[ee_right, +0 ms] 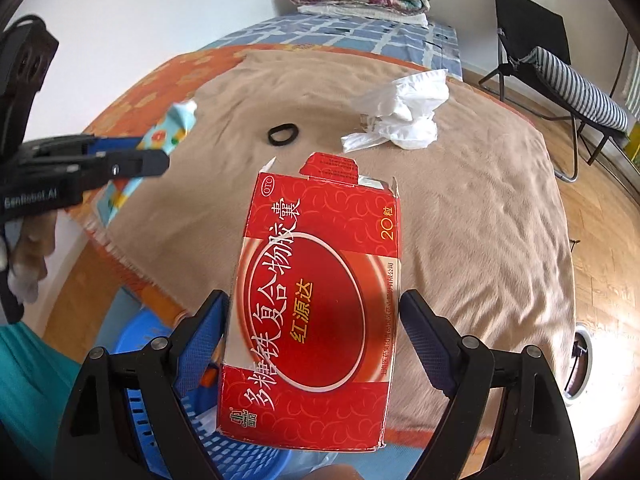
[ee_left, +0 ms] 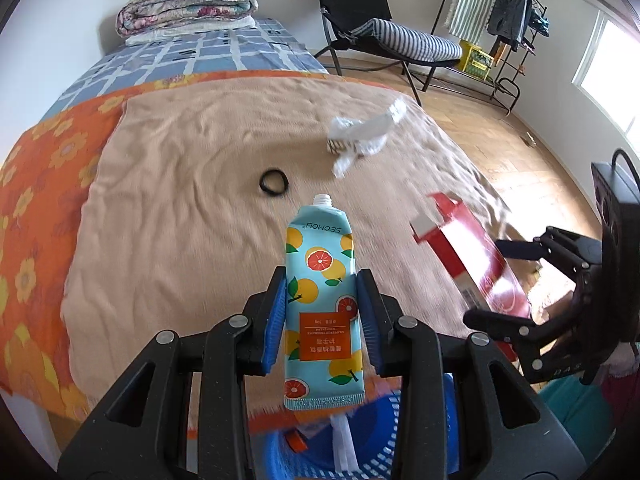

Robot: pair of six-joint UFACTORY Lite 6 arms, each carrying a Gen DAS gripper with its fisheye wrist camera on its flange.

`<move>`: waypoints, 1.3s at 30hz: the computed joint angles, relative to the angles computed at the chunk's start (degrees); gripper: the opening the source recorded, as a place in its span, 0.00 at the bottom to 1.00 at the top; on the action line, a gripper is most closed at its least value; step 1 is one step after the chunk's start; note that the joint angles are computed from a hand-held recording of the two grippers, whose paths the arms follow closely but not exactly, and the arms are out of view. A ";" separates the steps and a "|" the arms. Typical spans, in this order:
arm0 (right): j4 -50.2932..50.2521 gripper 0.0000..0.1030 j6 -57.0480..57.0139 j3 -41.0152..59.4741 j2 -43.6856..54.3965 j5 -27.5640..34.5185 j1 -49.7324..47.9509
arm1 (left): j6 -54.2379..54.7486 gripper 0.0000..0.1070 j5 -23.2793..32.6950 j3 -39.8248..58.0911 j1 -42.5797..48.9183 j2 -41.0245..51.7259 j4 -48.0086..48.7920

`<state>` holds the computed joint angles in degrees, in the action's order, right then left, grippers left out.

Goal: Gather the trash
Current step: 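Lift the red box and tube with both tools and carry them over the basket, then open both tools to drop the red box and tube into the basket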

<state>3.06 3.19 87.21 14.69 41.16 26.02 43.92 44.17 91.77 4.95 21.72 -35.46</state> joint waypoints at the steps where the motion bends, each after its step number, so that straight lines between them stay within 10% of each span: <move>1: -0.64 0.84 0.99 -1.58 -1.50 -0.43 0.96 | 0.88 0.32 -0.35 -2.33 0.22 -1.69 -0.57; 19: -1.74 0.84 9.33 -20.33 -15.33 -4.52 11.30 | 13.61 0.32 -4.98 -37.45 3.32 -24.94 -4.72; 39: -0.97 0.84 11.72 -30.14 -17.29 -6.31 19.08 | 17.18 0.32 -7.84 -51.93 3.51 -28.21 -3.32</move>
<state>2.09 14.91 57.07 -2.59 34.85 45.09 61.10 36.32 39.84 8.46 -6.49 -38.78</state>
